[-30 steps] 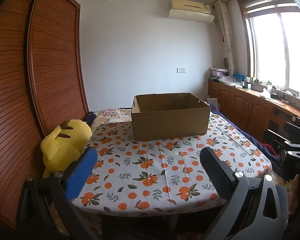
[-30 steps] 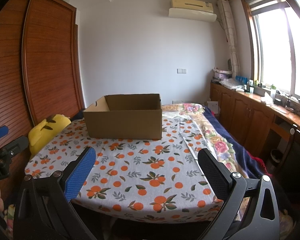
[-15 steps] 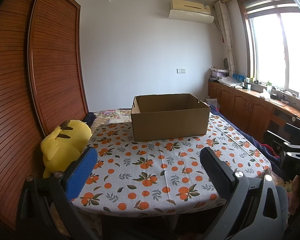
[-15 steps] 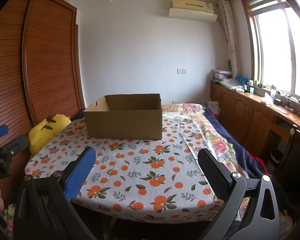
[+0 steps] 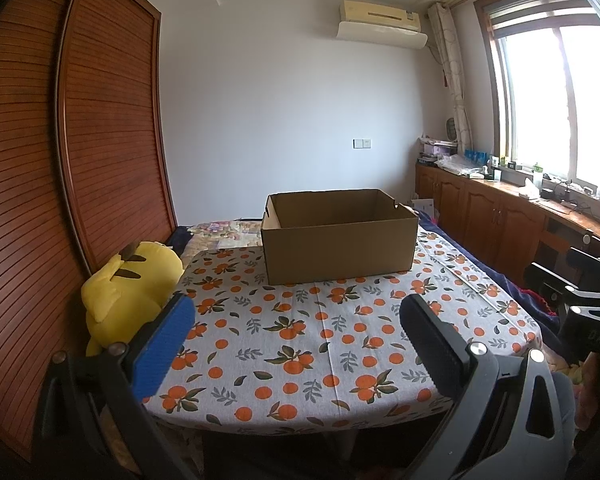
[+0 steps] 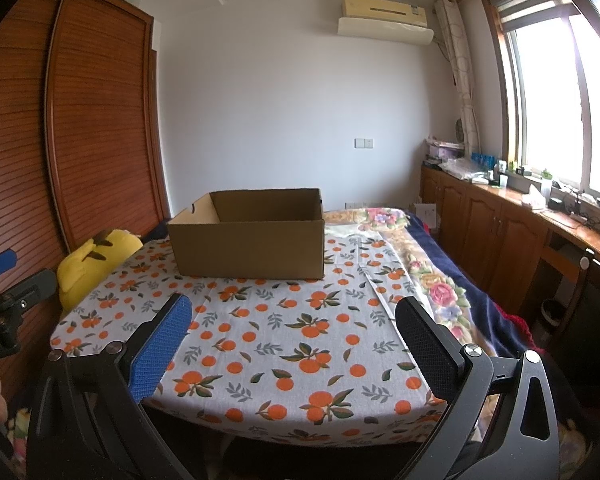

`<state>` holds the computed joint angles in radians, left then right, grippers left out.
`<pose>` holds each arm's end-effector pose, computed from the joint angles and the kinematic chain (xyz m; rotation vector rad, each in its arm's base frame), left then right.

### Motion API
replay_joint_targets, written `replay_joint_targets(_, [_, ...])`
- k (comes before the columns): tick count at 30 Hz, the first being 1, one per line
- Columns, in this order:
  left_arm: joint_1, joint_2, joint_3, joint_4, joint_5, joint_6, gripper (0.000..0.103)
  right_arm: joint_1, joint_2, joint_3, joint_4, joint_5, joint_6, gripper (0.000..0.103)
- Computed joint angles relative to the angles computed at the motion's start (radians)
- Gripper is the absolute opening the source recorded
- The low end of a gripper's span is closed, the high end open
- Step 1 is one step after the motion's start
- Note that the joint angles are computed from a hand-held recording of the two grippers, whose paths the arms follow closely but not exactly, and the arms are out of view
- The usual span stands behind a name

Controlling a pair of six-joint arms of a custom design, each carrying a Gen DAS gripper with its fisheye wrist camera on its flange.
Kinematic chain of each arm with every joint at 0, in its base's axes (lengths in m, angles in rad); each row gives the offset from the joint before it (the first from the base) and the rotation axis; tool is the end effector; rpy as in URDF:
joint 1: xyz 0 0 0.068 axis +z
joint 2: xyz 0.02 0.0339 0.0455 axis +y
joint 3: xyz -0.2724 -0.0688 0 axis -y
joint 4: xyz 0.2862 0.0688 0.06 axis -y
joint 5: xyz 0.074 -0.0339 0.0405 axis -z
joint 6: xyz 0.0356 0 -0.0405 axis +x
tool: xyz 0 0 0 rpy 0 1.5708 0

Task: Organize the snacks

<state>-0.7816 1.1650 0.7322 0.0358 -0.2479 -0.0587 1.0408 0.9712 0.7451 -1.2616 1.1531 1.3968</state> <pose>0.2173 -0.2034 0.2563 0.5415 1.8918 -0.3089 0.1120 0.1268 0.2446 0.4084 1.9641 -0.3713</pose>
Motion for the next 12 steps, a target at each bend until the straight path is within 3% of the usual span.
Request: replay_joint_targets(12, [-0.001, -0.002, -0.002, 0.002, -0.001, 0.0, 0.103, 0.001, 0.0, -0.002, 0.0, 0.001, 0.002, 0.103])
